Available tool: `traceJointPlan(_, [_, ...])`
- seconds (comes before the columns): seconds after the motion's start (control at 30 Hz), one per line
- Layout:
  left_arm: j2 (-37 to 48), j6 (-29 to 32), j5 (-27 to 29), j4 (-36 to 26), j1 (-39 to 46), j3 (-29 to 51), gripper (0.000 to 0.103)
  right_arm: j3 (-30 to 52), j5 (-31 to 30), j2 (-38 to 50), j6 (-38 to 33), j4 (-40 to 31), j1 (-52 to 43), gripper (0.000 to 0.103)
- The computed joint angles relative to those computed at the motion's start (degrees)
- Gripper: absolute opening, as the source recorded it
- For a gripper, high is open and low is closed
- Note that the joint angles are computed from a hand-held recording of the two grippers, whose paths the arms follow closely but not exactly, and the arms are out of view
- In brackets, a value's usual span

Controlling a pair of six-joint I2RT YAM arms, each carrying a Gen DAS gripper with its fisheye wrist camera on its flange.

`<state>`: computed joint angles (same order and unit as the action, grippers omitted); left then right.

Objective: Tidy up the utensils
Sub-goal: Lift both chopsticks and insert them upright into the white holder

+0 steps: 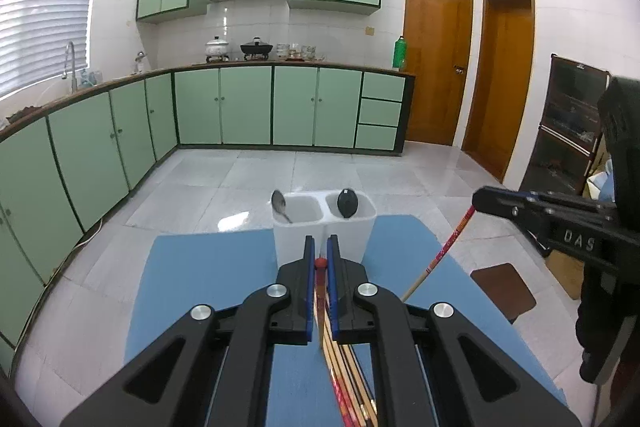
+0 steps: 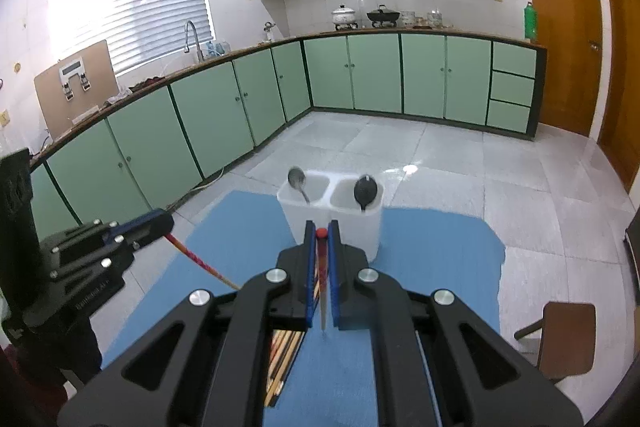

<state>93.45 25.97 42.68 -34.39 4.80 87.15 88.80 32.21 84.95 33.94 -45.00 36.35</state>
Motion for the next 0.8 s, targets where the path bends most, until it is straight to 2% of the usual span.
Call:
traceJointPlan(0.2, [3.66, -4.14, 0.85, 0.21, -2.12, 8.82, 0.006, 10.83, -2.17, 2.82, -6.9, -2.06, -4.82, 0.005])
traceJointPlan(0.37, [7.14, -11.66, 2.37, 2.56, -3.61, 18.64, 0.006, 21.78, -3.51, 6.61, -11.55, -3.69, -9.22, 0.005])
traceJointPlan(0.53, [12.98, -18.15, 0.38, 6.34, -6.32, 28.18, 0.006, 29.59, -5.02, 11.85, -14.63, -2.99, -13.34, 0.005])
traceJointPlan(0.63, [17.6, -20.12, -2.37, 7.5, -8.49, 33.07, 0.006, 29.89, -7.89, 13.95, -14.51, -1.01, -16.36, 0.005])
traceJointPlan(0.8, [24.2, -19.17, -8.24, 9.33, -11.53, 36.81, 0.006, 26.67, -9.69, 16.41, -14.9, 3.07, -18.79, 0.005])
